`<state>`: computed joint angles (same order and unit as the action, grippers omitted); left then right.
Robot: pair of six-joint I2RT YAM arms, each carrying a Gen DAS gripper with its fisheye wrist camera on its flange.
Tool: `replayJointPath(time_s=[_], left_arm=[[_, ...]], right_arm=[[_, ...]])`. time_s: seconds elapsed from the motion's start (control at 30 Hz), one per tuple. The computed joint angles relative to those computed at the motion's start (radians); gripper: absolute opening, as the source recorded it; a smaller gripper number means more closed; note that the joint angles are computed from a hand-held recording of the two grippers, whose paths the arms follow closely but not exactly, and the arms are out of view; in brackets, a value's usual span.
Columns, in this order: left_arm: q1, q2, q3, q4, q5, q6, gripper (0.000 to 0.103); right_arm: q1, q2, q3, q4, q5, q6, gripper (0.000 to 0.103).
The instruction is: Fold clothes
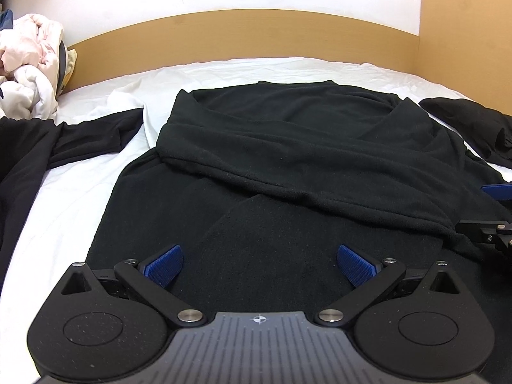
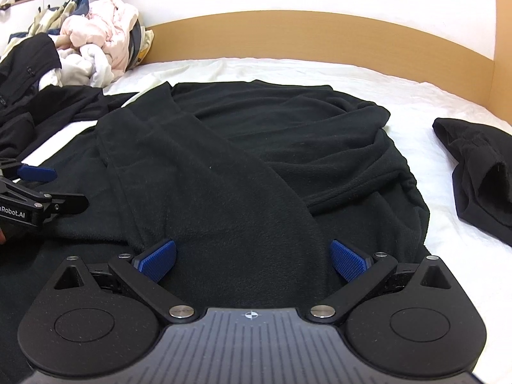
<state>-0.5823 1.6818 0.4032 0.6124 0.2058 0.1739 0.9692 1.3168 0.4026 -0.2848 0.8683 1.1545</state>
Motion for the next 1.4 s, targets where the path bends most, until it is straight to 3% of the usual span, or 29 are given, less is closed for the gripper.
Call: replayJointPath(time_s=[1.4], left_arm=[[-0.039, -0.003, -0.018, 0.041, -0.063, 0.009, 0.103]], right_arm=[[0.016, 0.035, 0.036, -0.044, 0.004, 0.026, 0.103]])
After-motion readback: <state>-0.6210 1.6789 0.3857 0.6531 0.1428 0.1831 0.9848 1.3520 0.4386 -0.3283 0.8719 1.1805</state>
